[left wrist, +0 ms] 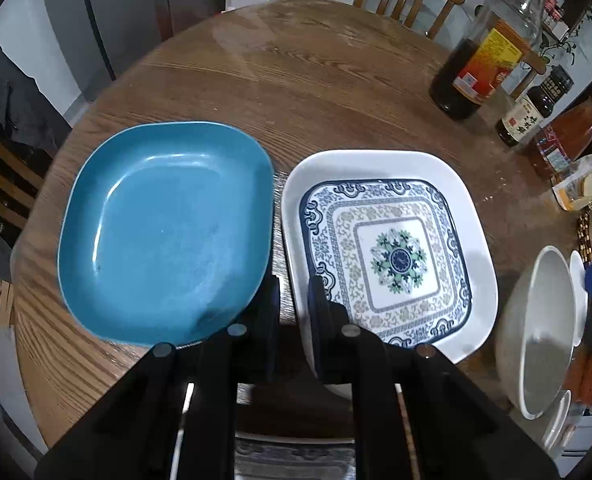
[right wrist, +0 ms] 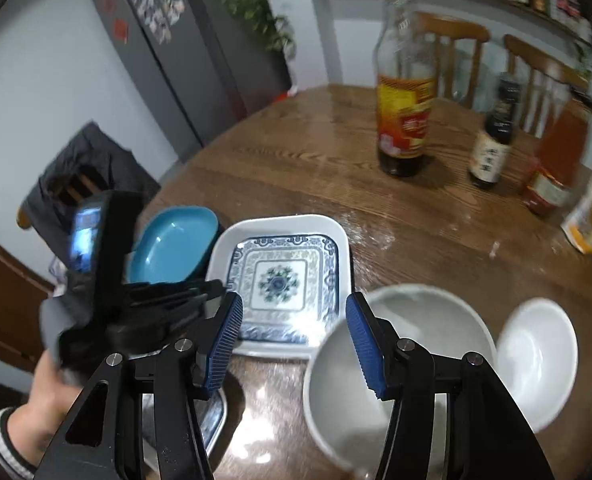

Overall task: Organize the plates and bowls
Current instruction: 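Lift the patterned plate with both grippers and carry it toward the other patterned plate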

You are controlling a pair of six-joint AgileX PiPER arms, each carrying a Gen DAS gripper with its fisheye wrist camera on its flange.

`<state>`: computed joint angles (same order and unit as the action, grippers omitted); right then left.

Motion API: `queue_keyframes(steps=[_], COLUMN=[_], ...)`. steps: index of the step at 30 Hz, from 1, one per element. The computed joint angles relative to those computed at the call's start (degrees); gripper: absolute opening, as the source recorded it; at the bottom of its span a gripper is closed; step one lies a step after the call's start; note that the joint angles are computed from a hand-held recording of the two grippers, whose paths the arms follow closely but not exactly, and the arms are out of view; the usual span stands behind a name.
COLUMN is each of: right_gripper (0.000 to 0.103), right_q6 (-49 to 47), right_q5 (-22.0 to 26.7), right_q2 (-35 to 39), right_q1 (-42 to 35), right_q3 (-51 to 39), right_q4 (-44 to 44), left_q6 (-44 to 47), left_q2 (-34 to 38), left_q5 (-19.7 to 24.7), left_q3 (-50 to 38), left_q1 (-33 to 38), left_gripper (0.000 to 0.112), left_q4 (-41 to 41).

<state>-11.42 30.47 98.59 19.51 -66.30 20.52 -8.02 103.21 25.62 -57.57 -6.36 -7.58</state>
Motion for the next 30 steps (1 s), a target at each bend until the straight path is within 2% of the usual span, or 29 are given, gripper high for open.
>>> queue_keyframes(steps=[2,9,13,15,17,20,21,23,30], right_gripper=[0.056,0.056,0.046,0.043,0.034,0.024,0.023,0.013,0.011], right_q6=[3.14,6.36,5.79,5.66,5.72,5.16,4.64,5.28,6.74], right_q5=[3.64,17.51,22.97,24.0,25.16,25.49,24.57,22.64,14.3], right_q2=[5.74,21.8,27.12,28.42,29.79,30.82,30.4,29.4,22.73], right_q1=[0.41,1.01,1.44,1.77,1.92,1.48,1.18,1.12,-0.25], right_q3=[-6.54,-26.32,-33.46,-34.89,-36.41,-36.8,-35.93,-33.92,-24.83], right_q4=[-4.37,-10.88,-13.04,-14.02,-15.26,-15.64,-14.97,-15.82,-14.85], left_q6=[0.8,2.15,1.57,2.15,3.21,3.12,1.95,1.05,-3.29], left_q2=[-0.08,1.63,2.63,2.89,3.21,3.28,3.15,2.99,0.57], left_q5=[-0.04,0.86,1.45,1.79,1.88,1.97,1.62,0.95,-1.71], left_q3=[0.25,-1.59,-3.21,-3.64,-3.94,-4.15,-3.95,-3.64,-1.54], left_q1=[0.74,0.7,0.08,0.2,0.45,0.2,-0.17,-0.49,-2.49], left_gripper=[0.014,0.015,0.014,0.013,0.013,0.014,0.014,0.014,0.013], left_q4=[0.03,-1.59,-0.73,-1.25,-2.47,-2.29,-1.03,0.05,4.75])
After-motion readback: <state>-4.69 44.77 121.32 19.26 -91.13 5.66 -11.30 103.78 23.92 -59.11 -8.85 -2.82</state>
